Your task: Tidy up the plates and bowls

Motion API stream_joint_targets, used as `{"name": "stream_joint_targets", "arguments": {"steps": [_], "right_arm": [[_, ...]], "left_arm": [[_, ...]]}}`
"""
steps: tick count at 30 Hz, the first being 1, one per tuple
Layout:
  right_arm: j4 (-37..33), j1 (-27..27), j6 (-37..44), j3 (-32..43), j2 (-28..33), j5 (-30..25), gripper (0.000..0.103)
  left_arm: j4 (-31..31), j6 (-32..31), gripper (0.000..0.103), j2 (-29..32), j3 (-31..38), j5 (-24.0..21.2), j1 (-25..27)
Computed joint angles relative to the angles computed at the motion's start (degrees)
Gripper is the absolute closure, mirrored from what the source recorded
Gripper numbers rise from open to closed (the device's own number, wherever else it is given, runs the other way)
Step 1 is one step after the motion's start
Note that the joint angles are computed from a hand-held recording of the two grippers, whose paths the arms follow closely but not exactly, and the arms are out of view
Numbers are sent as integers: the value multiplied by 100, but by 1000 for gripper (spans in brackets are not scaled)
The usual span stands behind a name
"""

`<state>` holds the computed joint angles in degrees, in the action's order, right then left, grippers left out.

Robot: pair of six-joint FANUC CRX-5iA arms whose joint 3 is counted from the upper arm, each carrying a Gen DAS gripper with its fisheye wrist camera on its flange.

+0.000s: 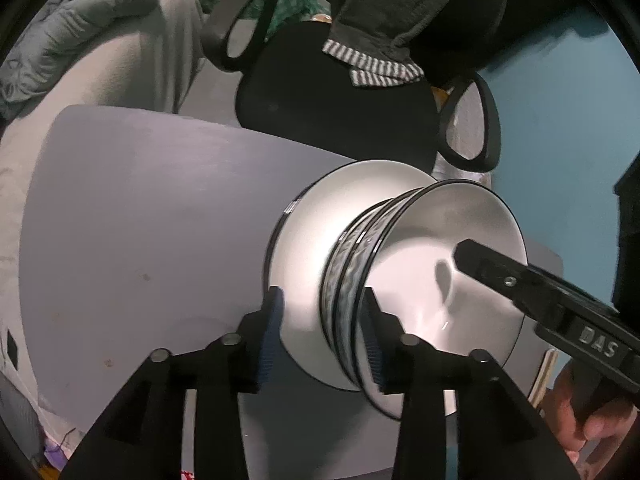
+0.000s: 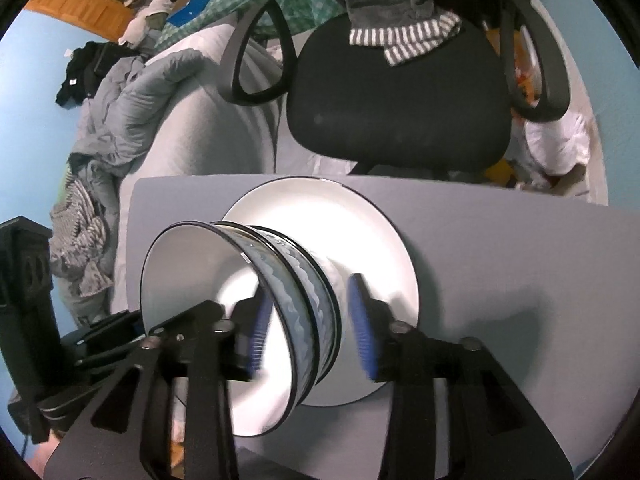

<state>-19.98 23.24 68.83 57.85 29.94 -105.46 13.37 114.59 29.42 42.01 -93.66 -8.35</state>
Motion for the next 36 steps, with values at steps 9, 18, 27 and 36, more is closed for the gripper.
{"name": "stream_joint_targets", "arguments": {"steps": [9,18,27,36], "right_arm": [[778,188,267,-207,-297,307,34],[1207,267,357,-154,-546,282,33],[1483,318,428,330,-615,63,32],[1894,424,587,846,-542,-288,32]], "left_arm": [[-418,-129,33,-425,-7,79,-55],[-941,-217,24,-532,679,-71,-348],[-1207,-354,20,-282,1761,-479,-658],[-1582,-252,15,-106,2720,-810,-911]]}}
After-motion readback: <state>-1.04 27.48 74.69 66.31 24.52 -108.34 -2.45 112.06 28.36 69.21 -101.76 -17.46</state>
